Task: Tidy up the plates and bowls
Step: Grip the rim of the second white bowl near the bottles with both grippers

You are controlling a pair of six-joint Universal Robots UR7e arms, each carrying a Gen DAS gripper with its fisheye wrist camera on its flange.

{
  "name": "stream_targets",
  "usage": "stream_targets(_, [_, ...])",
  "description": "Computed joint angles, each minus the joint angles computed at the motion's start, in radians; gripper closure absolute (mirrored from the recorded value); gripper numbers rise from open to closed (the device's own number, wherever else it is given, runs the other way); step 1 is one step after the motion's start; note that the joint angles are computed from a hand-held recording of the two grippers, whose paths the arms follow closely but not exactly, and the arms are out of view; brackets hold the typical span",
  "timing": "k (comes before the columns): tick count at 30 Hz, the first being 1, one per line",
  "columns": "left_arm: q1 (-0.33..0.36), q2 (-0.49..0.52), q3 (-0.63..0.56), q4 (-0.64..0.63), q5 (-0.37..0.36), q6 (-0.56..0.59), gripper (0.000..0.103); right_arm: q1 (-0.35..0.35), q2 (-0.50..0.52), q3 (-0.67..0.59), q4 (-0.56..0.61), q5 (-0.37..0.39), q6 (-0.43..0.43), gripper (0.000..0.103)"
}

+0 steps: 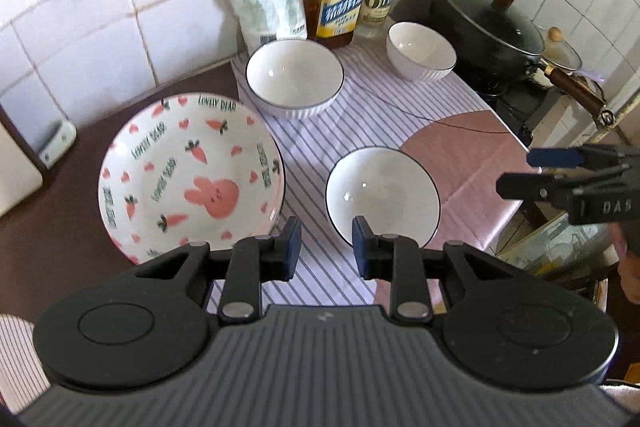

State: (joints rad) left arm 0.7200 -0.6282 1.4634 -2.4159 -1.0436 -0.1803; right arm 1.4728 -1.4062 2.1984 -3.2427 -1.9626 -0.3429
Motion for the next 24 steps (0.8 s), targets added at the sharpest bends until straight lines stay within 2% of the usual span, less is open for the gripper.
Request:
stream_targets(5, [0.013,0.018,-0.059,0.031,-0.013,0.056,0.071,0.020,0.025,-0.048,0.021,0.022,-0.006,0.013])
stream_targets(11, [0.036,0.084,-0.164,0.014,-0.014,0.091,0.064,0.006,0.065,-0.126,0.069,0.076,-0.035,0.017])
stream_targets(16, [0.067,0.174,-0.306,0.049,-0.006,0.061,0.062,-0.035,0.120,-0.235,0.163,0.122,-0.010,0.027])
stream_targets(20, [0.092,0.255,-0.440,0.111,0.013,0.030,0.062,-0.069,0.177,-0.351,0.281,0.184,0.028,0.030])
stream_targets(24, [0.117,0.345,-0.592,0.174,0.043,0.034,0.060,-0.082,0.244,-0.457,0.362,0.213,0.073,0.034])
